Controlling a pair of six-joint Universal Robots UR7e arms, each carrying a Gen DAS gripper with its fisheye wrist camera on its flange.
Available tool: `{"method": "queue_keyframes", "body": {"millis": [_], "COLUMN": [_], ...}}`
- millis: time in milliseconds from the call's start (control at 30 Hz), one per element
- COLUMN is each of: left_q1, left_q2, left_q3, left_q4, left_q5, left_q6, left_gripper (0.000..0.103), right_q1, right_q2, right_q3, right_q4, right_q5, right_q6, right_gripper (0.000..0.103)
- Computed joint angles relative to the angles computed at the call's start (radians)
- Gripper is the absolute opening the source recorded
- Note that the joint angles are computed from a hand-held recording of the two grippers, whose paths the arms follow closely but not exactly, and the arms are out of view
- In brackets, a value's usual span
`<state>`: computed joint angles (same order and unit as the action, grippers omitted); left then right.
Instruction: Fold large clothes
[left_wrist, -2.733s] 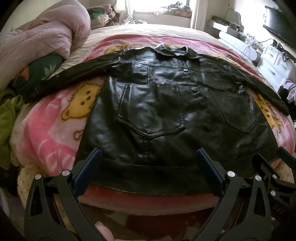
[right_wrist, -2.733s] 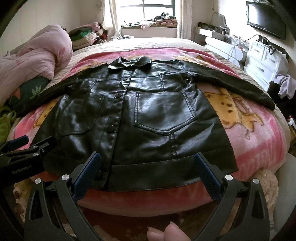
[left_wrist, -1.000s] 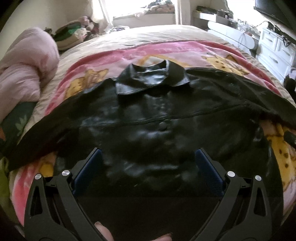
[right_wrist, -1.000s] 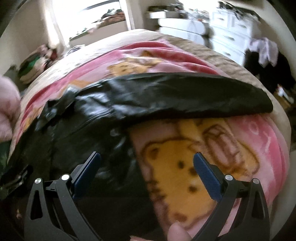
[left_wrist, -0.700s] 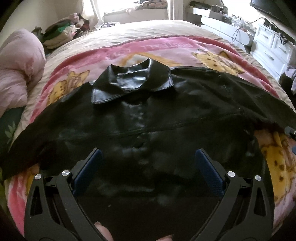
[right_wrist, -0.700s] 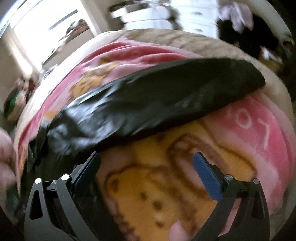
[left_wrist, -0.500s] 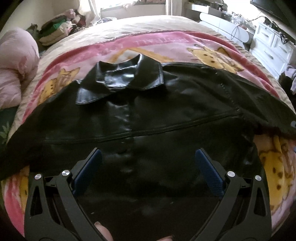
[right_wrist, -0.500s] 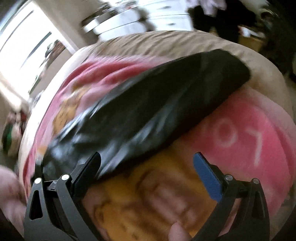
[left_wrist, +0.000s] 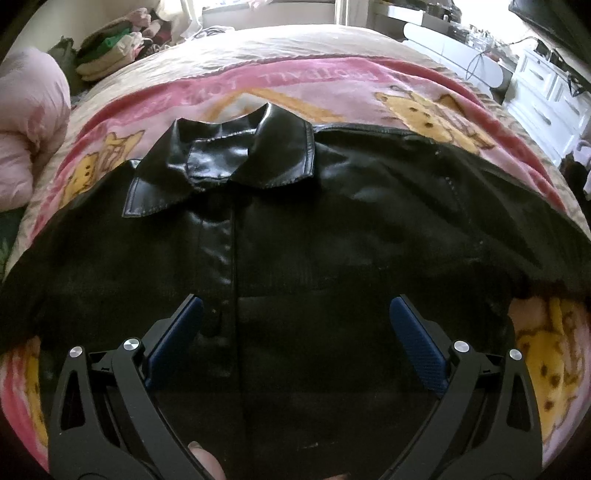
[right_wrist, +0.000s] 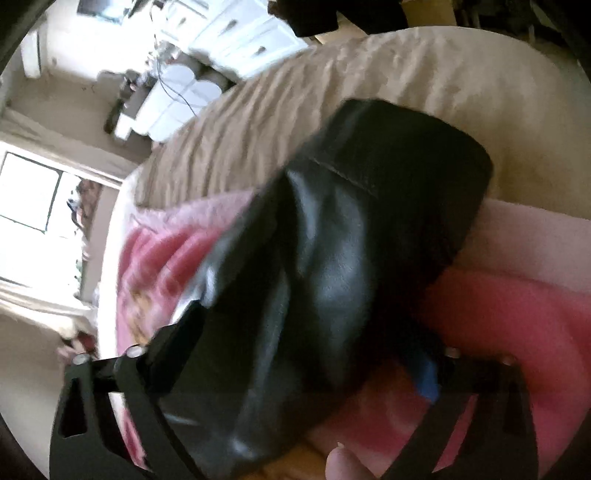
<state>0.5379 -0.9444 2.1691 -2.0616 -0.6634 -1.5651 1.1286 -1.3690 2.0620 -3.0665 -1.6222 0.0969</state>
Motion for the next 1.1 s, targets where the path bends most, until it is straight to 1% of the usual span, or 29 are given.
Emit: {"method": "queue_keyframes", "body": {"millis": [33,67,133,167,233,300,400,500,567,633,733,833,933,1000,1033,1067,1100], "left_q1": [0.004,0.006,0.007,0.007,0.009,0.01,0.006,-0.007,-0.015,-0.024,-0.05,-0.079,-0.114,-0.143,-0.158,-0.173,-0.183], "left_q2": [-0.007,-0.013,-0.029,-0.038,-0.059,-0.087,-0.139,-0.202,-0.262,-0.318,-0.39,-0.466,-0.55,-0.601,-0.623,-0.645,-0.659], "left_q3": [0.002,0.004,0.011,0.016,0.03,0.047,0.073,0.099,0.134,0.17,0.199,0.232,0.283,0.33,0.355,0.388,0.408], "left_q4": [-0.009,-0.016,-0.021,-0.028,-0.052,-0.073,-0.083,-0.064,-0.098,-0.142,-0.13,-0.141,-0.207,-0.291,-0.341,-0.419,-0.464], "left_q5": [0.003,0.006,0.016,0.021,0.024,0.024,0.028,0.038,0.037,0.035,0.052,0.059,0.055,0.056,0.056,0.051,0.049], "left_q6": [0.007,0.011,0.006,0.003,0.008,0.013,0.013,-0.008,-0.015,-0.012,-0.034,-0.028,0.0,0.036,0.057,0.092,0.108], "left_gripper": [0.095,0.095,0.095,0.095,0.095,0.095,0.095,0.095,0.095,0.095,0.095,0.095,0.095,0.095,0.095,0.095,0.095], "right_q1": [0.004,0.006,0.005,0.012,0.035,0.064,0.116,0.169,0.215,0.257,0.319,0.389,0.45,0.49,0.508,0.518,0.523], "right_q2": [0.003,0.008,0.015,0.023,0.026,0.024,0.005,-0.009,-0.022,-0.037,-0.048,-0.029,-0.012,-0.003,0.013,0.022,0.031], "right_q3": [0.0,0.001,0.002,-0.001,0.005,0.021,0.056,0.088,0.12,0.151,0.204,0.244,0.284,0.325,0.333,0.344,0.349], "right_q4": [-0.014,-0.032,-0.055,-0.068,-0.114,-0.166,-0.224,-0.235,-0.227,-0.206,-0.166,-0.129,-0.095,-0.101,-0.115,-0.12,-0.122], "right_q5": [-0.003,-0.004,0.015,0.018,0.031,0.043,0.127,0.201,0.242,0.267,0.307,0.3,0.281,0.249,0.235,0.227,0.223], "right_q6": [-0.006,-0.01,-0.021,-0.033,-0.083,-0.142,-0.266,-0.369,-0.448,-0.516,-0.62,-0.69,-0.755,-0.803,-0.812,-0.83,-0.844], "right_gripper": [0.06,0.052,0.031,0.025,0.014,0.011,0.01,0.01,0.009,0.009,0.009,0.009,0.009,0.009,0.009,0.009,0.009]}}
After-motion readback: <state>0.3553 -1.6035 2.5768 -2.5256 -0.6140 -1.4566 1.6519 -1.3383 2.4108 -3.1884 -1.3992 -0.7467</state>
